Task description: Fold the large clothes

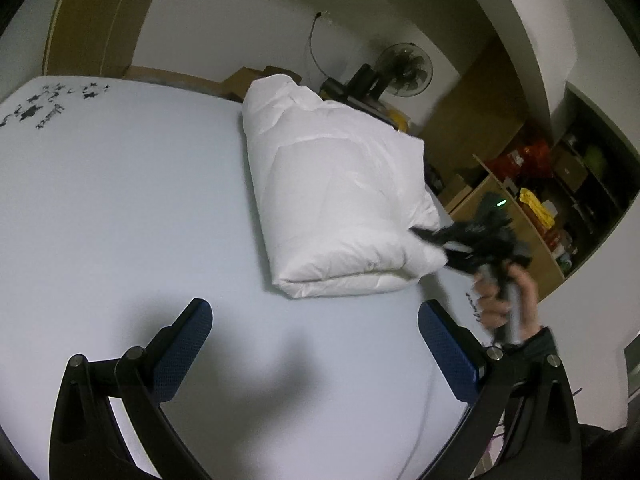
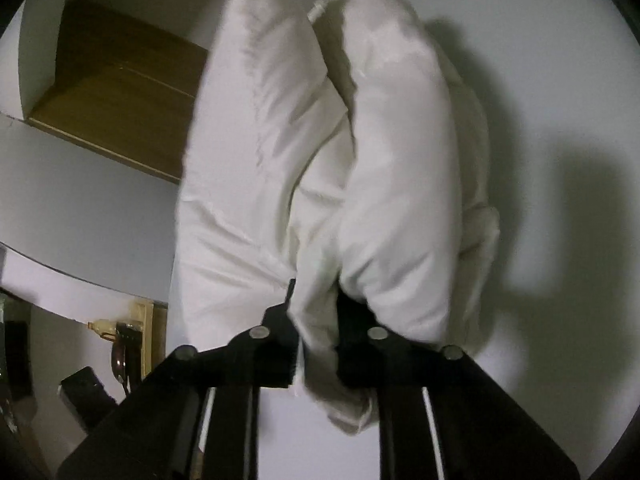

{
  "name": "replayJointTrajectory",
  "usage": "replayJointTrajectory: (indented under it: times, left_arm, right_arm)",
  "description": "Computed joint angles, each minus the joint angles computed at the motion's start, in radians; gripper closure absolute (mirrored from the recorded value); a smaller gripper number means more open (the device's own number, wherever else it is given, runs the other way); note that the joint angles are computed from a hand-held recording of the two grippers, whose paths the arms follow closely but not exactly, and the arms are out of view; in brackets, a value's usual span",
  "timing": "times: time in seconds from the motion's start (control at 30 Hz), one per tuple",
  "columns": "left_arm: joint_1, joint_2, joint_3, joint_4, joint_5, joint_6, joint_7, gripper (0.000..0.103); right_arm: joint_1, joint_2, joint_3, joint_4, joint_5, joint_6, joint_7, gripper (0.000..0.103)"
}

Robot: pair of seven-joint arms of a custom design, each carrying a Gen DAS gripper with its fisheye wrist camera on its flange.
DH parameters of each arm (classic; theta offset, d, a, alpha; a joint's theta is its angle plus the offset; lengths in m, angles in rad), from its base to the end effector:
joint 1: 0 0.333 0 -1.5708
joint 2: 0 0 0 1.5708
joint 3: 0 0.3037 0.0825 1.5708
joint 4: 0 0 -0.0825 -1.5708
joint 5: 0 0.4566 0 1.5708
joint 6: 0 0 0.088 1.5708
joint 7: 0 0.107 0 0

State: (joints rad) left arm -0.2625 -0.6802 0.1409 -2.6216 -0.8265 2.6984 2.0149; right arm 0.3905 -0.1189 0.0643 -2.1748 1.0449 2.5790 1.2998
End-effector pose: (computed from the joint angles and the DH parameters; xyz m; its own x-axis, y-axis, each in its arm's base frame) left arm 0.4636 -0.0312 0.5000 -0.1540 -0.8412 0.5184 -0.7267 -0.2591 -0.6363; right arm 0.5579 0.2567 0.4480 0.1124 -0.7073 -0.6979 -0.9263 0.1797 -0.3312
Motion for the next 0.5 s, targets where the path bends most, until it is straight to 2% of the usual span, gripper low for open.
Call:
replayJointTrajectory:
  times: [0.03, 0.07, 0.1, 0.17, 0.2, 0.23, 0.33, 0.37, 0.43, 0.5]
  left_arm:
    - [0.003, 0.005, -0.002, 0.002, 0.004, 0.0, -0.004, 0.0]
    - [0.008, 0.01, -0.006, 0.002, 0.008, 0.001, -0.013, 0.0]
    - [0.013, 0.021, -0.008, 0.008, 0.011, 0.003, -0.026, 0.0]
    - [0.02, 0.039, -0.012, 0.02, 0.014, 0.006, -0.047, 0.0]
    - [0.03, 0.059, -0.022, 0.039, 0.025, 0.005, -0.071, 0.0]
    - [0.04, 0.074, -0.033, 0.056, 0.039, 0.004, -0.093, 0.0]
    - [0.115, 0.162, -0.112, 0.158, 0.153, 0.057, -0.22, 0.0]
    - [0.155, 0.215, -0.149, 0.215, 0.224, 0.088, -0.275, 0.0]
    - [0.289, 0.356, -0.263, 0.375, 0.414, 0.112, -0.444, 0.0]
    - [0.364, 0.498, -0.323, 0.537, 0.653, 0.113, -0.679, 0.0]
  right_arm:
    - [-0.003, -0.03, 0.009, -0.014, -0.046, 0.03, 0.041, 0.066]
    - [-0.005, -0.053, 0.023, -0.021, -0.15, 0.075, 0.14, 0.048]
    - [-0.033, -0.089, 0.072, -0.041, -0.325, 0.166, 0.306, 0.04]
    - [-0.108, -0.108, 0.156, -0.024, -0.673, 0.236, 0.593, 0.036]
    - [-0.178, -0.098, 0.232, 0.025, -0.849, 0.243, 0.712, 0.036]
    - [-0.215, -0.077, 0.273, 0.071, -0.992, 0.246, 0.816, 0.035]
    - [-0.291, 0.079, 0.373, 0.301, -1.47, 0.154, 1.134, 0.033]
    - [-0.275, 0.155, 0.375, 0.389, -1.553, 0.113, 1.162, 0.033]
    - [-0.229, 0.286, 0.358, 0.522, -1.615, 0.047, 1.127, 0.033]
    - [-0.168, 0.389, 0.316, 0.615, -1.642, -0.016, 1.073, 0.033]
